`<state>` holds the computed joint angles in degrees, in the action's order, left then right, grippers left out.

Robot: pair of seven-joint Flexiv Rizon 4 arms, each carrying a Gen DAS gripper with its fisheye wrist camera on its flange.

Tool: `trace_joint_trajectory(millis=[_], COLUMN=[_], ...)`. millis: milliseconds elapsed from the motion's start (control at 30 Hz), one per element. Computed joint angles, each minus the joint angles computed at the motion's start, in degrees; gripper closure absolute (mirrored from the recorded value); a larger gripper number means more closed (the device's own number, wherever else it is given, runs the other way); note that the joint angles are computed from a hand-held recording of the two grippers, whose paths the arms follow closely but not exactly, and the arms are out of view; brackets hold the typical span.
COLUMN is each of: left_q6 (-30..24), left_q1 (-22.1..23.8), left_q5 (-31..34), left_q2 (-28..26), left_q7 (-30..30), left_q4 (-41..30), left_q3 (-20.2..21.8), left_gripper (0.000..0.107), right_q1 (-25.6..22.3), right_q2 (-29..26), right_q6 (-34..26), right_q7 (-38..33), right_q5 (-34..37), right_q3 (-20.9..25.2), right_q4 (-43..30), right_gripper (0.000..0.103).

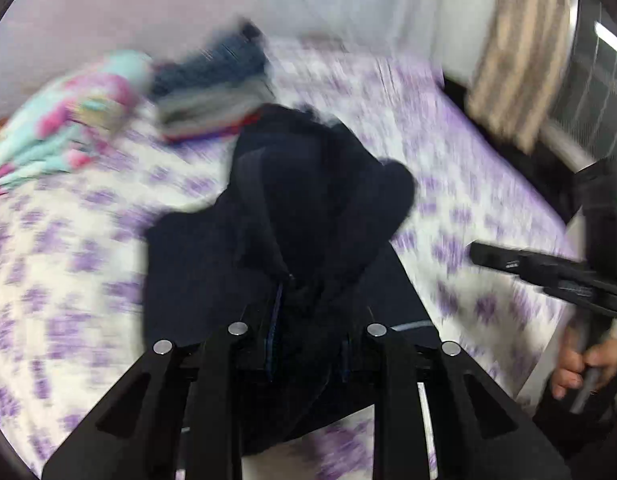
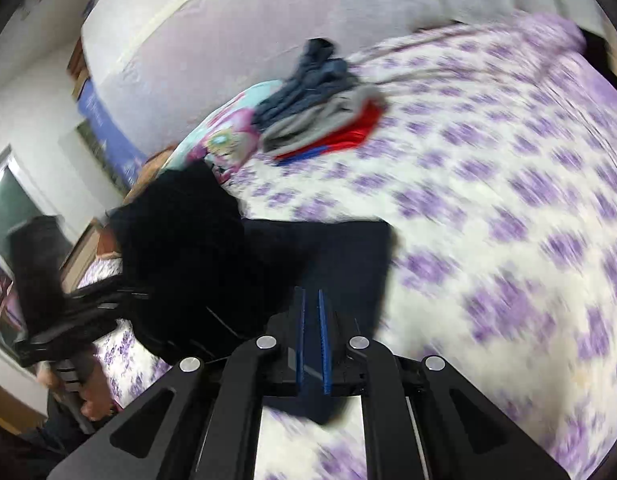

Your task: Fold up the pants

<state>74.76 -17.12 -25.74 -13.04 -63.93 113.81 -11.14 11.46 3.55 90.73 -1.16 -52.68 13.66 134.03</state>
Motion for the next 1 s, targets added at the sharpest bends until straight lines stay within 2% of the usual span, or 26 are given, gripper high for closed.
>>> trace_joint_trajectory(millis=[33, 100, 167, 200, 233, 267, 300, 333, 400, 500, 533, 600, 667, 700, 733, 767, 800, 867, 900, 967, 1000], left_q6=[-4.12, -7.76, -8.6, -8.98, -9.08, -8.97, -8.72, -9.0, -7.92, -3.04, -1.08, 0.94, 0.71, -0.99, -2.69, -4.22, -4.88, -5.63, -7.57, -9.83, -8.64], left_q1=[-1.8, -4.62, -7.53, -8.03, -7.02, -5.9, -5.11, -4.18, -0.69, 0.81, 0.39, -0.22, -0.07, 0.7, 1.1, 1.26, 1.14, 0.89, 1.33, 2.04, 2.15], left_q5=[5.11, 12.37, 20.4, 22.73, 21.91, 20.15, 18.42, 16.24, 6.28, -8.99, -11.02, -11.07, -13.31, -18.2, -22.42, -25.6, -27.16, -27.6, -28.36, -30.01, -33.09], left_q2=[-2.89, -6.41, -7.46, -7.27, -6.94, -6.41, -5.68, -4.66, -1.37, 3.63, 4.74, 5.84, 5.7, 5.42, 5.02, 4.46, 3.5, 1.77, 0.44, -2.03, -2.18], left_q7=[-3.95, -9.03, -13.63, -14.58, -13.67, -12.6, -11.95, -10.61, -3.09, 7.12, 7.97, 6.19, 6.84, 9.67, 12.52, 14.96, 16.48, 17.29, 18.1, 19.91, 22.97], left_q4=[-3.55, -7.74, -10.13, -10.61, -10.29, -9.5, -8.62, -7.57, -3.08, 2.92, 4.12, 5.05, 5.23, 5.23, 4.97, 4.61, 4.21, 3.65, 3.28, 2.88, 3.87], left_q3=[1.79, 4.23, 7.15, 7.57, 6.25, 4.74, 3.57, 2.28, -2.22, -5.14, -4.47, -1.5, -0.35, -0.81, -1.17, -1.28, -1.18, -0.8, -0.88, -1.29, -2.16], left_gripper=[0.086, 0.086, 0.082, 0.067, 0.056, 0.04, 0.034, 0.031, 0.029, 0.018, 0.018, 0.018, 0.019, 0.021, 0.023, 0.031, 0.037, 0.044, 0.046, 0.046, 0.046], right_q1=[-1.41, -3.32, -0.89, 0.51, 2.24, 3.95, 5.14, 6.02, 7.31, 8.66, 9.51, 10.7, 11.88, 12.5, 13.32, 14.53, 15.48, 16.26, 16.26, 16.59, 16.85], right_q2=[0.06, -0.4, -1.06, -1.92, -2.59, -3.36, -3.63, -3.65, -3.36, -3.7, -4.73, -6.42, -9.4, -10.59, -11.32, -11.87, -12.22, -12.42, -12.41, -12.43, -12.59], right_q6=[1.49, 4.5, 4.3, 3.96, 3.26, 2.06, 1.04, 0.01, -2.67, -5.85, -7.0, -8.43, -11.91, -13.82, -15.87, -19.04, -23.52, -31.8, -33.04, -30.61, -30.53], right_q7=[2.98, 6.41, 0.68, -2.81, -7.79, -13.48, -16.89, -18.66, -22.9, -28.28, -32.24, -36.93, -42.36, -43.83, -43.71, -41.63, -39.81, -38.73, -38.67, -34.53, -33.04], right_q5=[-2.75, -4.95, 3.47, 7.97, 14.27, 21.09, 24.61, 26.08, 27.65, 25.62, 26.72, 27.98, 31.26, 32.0, 31.15, 28.14, 25.72, 25.2, 25.43, 21.12, 19.16], right_q3=[-0.12, -0.21, -0.01, 0.27, 0.72, 1.52, 1.53, 1.22, 0.51, -0.18, 0.05, 0.18, 0.81, 0.8, 0.23, -1.05, -1.89, -1.75, -1.46, -2.31, -2.58], right_q4=[1.29, 3.88, 5.79, 5.76, 5.44, 4.38, 3.32, 2.3, -0.82, -6.29, -9.06, -12.61, -17.43, -19.2, -20.21, -20.89, -21.48, -21.99, -21.1, -18.23, -17.94], right_gripper=[0.094, 0.094, 0.095, 0.095, 0.095, 0.095, 0.095, 0.095, 0.095, 0.094, 0.094, 0.093, 0.091, 0.088, 0.087, 0.086, 0.086, 0.087, 0.087, 0.087, 0.087])
